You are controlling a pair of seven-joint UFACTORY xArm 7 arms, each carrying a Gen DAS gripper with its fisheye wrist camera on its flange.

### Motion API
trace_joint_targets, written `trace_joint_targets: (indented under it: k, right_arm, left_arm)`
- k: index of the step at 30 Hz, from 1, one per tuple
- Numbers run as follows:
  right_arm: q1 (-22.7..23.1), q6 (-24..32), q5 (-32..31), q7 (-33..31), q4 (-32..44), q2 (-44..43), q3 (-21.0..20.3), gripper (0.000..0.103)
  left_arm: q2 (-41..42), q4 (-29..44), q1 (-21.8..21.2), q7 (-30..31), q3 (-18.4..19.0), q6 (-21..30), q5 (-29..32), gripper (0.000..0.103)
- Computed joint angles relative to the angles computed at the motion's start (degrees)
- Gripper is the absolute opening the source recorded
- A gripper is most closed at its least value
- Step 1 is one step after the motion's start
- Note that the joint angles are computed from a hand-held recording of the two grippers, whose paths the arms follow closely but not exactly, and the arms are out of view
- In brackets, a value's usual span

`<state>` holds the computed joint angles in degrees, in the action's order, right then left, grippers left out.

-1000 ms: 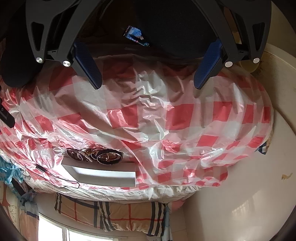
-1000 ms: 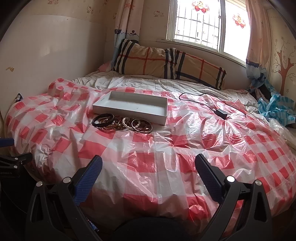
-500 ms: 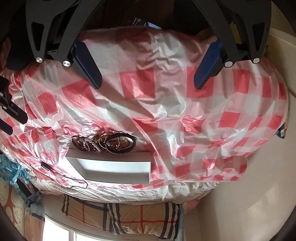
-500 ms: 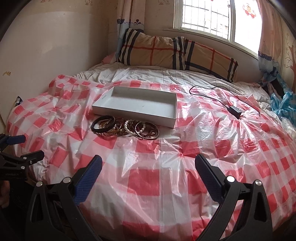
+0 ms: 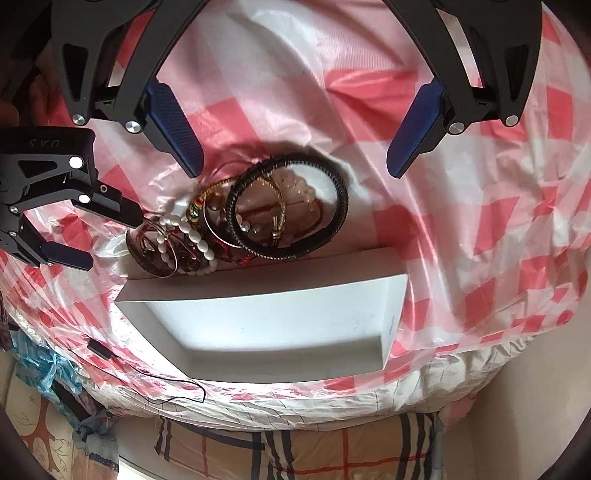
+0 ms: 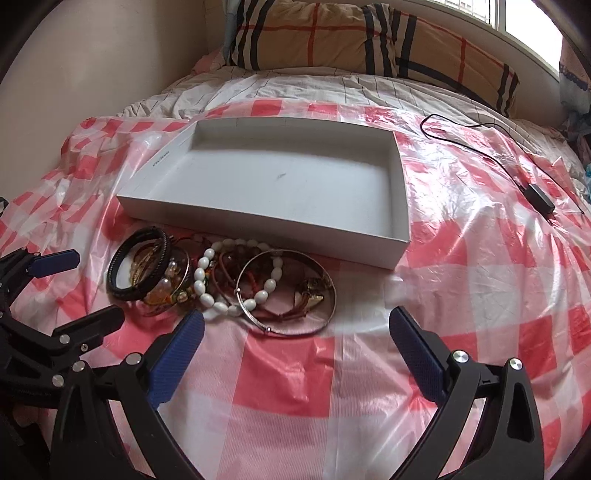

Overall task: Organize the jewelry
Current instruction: 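Move both open tools toward the bracelet pile beside the white box, then grasp the black braided bracelet with the left tool while the right tool grasps the silver bangle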

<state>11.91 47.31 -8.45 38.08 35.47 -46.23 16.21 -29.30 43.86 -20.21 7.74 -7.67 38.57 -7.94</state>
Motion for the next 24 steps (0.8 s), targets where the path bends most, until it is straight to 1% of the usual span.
trace_joint_targets:
  k: [3,5,6,7,8,9,10,13,14,15,16,17,20,21,22,23,24]
  right_arm:
    - [0.4,-2.4,0.8,-1.5,0.0,3.0,-1.6,0.096]
    - [1.6,-4.1,2.9,-2.8,-0.8,4.0,-3.7,0.096]
    - [2.3,-4.9,4.2,-3.6,-1.5,3.9,-4.6,0.094]
    - [2.7,-5.6,5.1,-4.1,-2.1,3.6,-5.2,0.090]
    - [3.0,-6.1,5.8,-4.8,-2.4,3.3,-5.6,0.077]
    - [3.0,-6.0,6.1,-5.1,-2.4,3.1,-5.4,0.066]
    - [2.6,-5.6,6.0,-5.0,-2.3,3.0,-4.9,0.066]
    - [2.7,-5.5,6.8,-5.4,-2.9,1.6,-4.8,0.063]
    - [2.6,-5.1,6.8,-5.2,-3.1,0.8,-4.6,0.058]
    - [2.2,-4.5,6.7,-4.8,-3.1,0.1,-4.2,0.044]
    - [2.0,-4.1,6.6,-4.5,-3.3,-0.7,-3.9,0.038]
    - [2.0,-3.8,6.8,-4.3,-3.6,-1.5,-4.1,0.036]
    - [1.5,-3.6,6.7,-3.9,-4.2,-3.3,-3.7,0.037]
    - [1.2,-3.7,6.4,-3.8,-4.3,-3.5,-3.5,0.038]
    - [0.9,-3.8,6.1,-3.6,-4.3,-3.5,-3.2,0.042]
    - [0.4,-3.7,5.8,-3.0,-4.1,-3.3,-2.8,0.058]
    - [0.0,-4.1,5.5,-2.7,-4.1,-3.2,-2.6,0.063]
  left_arm:
    - [4.3,2.2,0.0,0.0,0.3,-1.2,-0.8,0.095]
    - [6.5,3.4,-0.3,0.6,1.2,-1.1,-2.5,0.095]
    - [7.2,3.7,-0.8,1.5,2.2,-0.8,-4.4,0.095]
    - [7.6,3.9,-1.4,2.6,3.2,-0.7,-6.9,0.095]
    - [7.9,3.9,-1.5,3.5,3.7,-0.5,-8.3,0.092]
    - [8.2,4.2,-1.7,4.6,4.1,-0.1,-9.7,0.080]
    - [8.3,4.4,-1.4,4.7,3.6,0.4,-9.6,0.076]
    - [7.2,3.9,-1.6,6.9,3.5,1.0,-10.9,0.072]
    - [6.7,3.7,-1.7,7.4,3.4,1.3,-11.4,0.072]
    - [6.0,3.5,-1.8,8.1,3.5,1.6,-11.8,0.072]
    - [5.3,3.3,-1.8,8.6,3.5,1.7,-12.1,0.072]
    - [4.6,3.0,-1.7,8.8,3.4,1.7,-12.0,0.072]
    - [3.2,2.5,-1.6,9.6,3.8,2.2,-12.4,0.072]
    - [3.0,2.4,-1.5,9.7,3.9,2.5,-12.5,0.071]
    - [2.9,2.4,-1.3,9.8,3.8,2.6,-12.3,0.071]
    - [2.8,2.3,-1.1,9.7,3.6,2.6,-12.0,0.071]
    - [2.7,2.2,-1.0,9.7,3.6,2.5,-11.9,0.071]
